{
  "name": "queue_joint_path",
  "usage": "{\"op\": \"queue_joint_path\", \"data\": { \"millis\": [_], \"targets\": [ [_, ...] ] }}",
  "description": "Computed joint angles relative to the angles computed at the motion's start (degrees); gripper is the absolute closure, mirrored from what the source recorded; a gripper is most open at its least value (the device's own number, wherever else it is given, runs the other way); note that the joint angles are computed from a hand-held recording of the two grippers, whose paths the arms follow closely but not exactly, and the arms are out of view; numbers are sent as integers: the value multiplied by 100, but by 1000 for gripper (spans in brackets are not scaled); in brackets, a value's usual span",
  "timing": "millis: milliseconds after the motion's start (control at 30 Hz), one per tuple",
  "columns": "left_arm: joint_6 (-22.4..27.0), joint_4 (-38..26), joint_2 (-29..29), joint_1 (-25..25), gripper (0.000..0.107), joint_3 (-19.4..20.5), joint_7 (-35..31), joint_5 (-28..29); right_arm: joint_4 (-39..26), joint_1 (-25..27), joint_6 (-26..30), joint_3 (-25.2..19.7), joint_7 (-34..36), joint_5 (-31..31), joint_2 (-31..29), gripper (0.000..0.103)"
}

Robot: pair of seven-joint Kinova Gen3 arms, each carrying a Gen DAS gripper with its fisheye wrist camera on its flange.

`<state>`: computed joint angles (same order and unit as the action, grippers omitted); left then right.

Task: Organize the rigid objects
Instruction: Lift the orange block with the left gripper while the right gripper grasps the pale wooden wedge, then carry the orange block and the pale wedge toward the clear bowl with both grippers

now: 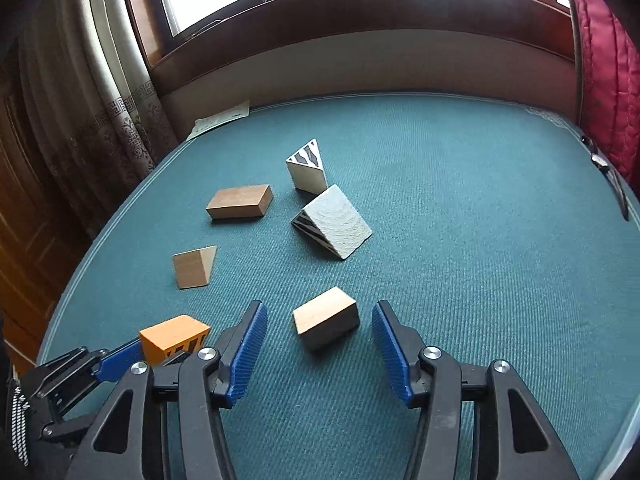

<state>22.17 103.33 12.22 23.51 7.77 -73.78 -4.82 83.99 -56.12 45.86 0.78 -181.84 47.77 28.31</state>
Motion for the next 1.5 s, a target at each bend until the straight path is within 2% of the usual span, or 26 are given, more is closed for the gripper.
{"op": "queue_joint_path", "data": {
  "millis": [100,167,267,333,400,567,867,1100,1200,1233,1500],
  "targets": [
    [-12,13,-5,18,72,-12,21,-24,69,143,27,-192,-34,165,-48,45],
    [-9,9,-4,18,72,-14,22,-29,22,68,-25,-38,155,29,-29,45],
    [-17,10,0,35,71,-25,45,-52,-88,214,-61,-138,516,-204,14,45],
    [-18,11,1,32,71,-20,47,-48,-85,180,-93,-105,600,-227,7,53],
    [-16,11,1,51,71,-36,69,-81,-112,139,-25,-83,696,-269,19,65],
    [-32,21,-1,26,71,-20,42,-56,-116,54,30,-18,639,-279,12,67],
    [-59,11,17,25,66,-2,-44,-2,43,-241,379,-69,144,-79,-91,67],
    [-81,-9,46,273,66,-181,295,-367,326,-381,636,-221,-439,94,-264,67],
    [-105,6,44,219,68,-120,257,-361,402,-402,726,-308,-644,161,-306,67],
    [-113,12,41,214,75,-116,255,-362,413,-426,771,-333,-711,191,-314,67],
    [-304,143,-41,92,75,-8,18,-173,622,-605,1059,-521,-1400,562,-525,67]
  ]
}}
